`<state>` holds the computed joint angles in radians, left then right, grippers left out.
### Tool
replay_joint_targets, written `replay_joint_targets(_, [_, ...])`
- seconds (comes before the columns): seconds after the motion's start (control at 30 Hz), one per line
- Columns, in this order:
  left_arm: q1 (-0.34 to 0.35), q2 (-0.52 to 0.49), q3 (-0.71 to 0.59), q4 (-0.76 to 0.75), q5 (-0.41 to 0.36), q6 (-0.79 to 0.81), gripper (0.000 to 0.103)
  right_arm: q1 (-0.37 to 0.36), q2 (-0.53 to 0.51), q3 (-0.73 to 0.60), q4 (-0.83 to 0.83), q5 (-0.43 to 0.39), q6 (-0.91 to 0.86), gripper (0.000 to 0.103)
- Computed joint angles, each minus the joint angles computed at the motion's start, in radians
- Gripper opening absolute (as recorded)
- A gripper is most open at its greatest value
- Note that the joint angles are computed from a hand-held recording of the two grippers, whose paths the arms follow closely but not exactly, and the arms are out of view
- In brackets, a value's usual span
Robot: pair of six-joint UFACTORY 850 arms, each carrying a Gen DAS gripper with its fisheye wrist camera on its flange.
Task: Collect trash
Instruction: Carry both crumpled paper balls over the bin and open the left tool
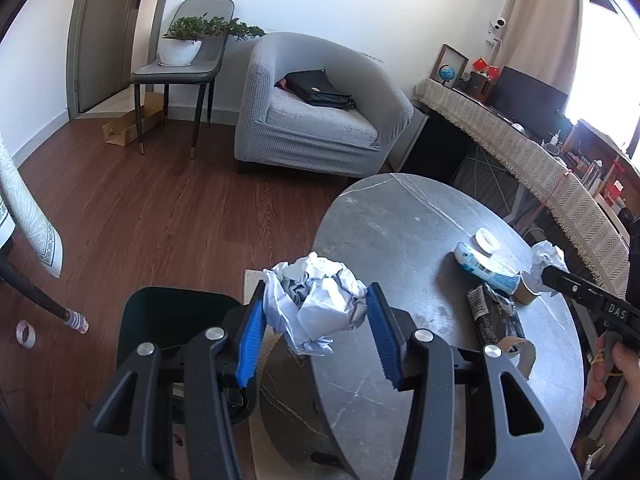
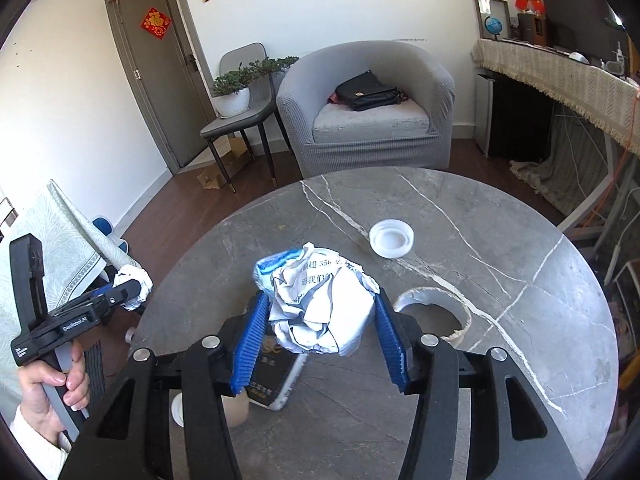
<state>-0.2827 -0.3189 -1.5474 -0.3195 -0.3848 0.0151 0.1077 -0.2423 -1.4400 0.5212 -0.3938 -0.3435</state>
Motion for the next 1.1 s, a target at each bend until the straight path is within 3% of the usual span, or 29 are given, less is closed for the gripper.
replay_joint_targets(0.7, [0.133,-0.076,0.049,0.257,-0.122,-0.157,0.052,0.187,-0.148,-0.190,0.102,-0.043,-0.108,0.054])
replay_joint_targets(0.97, [0.168,-0.142,0.065,0.202,-0.213,-0.088,0.052,0.248,-0.199,-0.264,0.053,-0.076,-0.086,0.054])
replay_joint_targets(1.1, [0.179,-0.146,0.080,0.222,-0.216,-0.088,0.056,0.266,-0.230,-0.299,0.059,-0.095,-0.086,0.054])
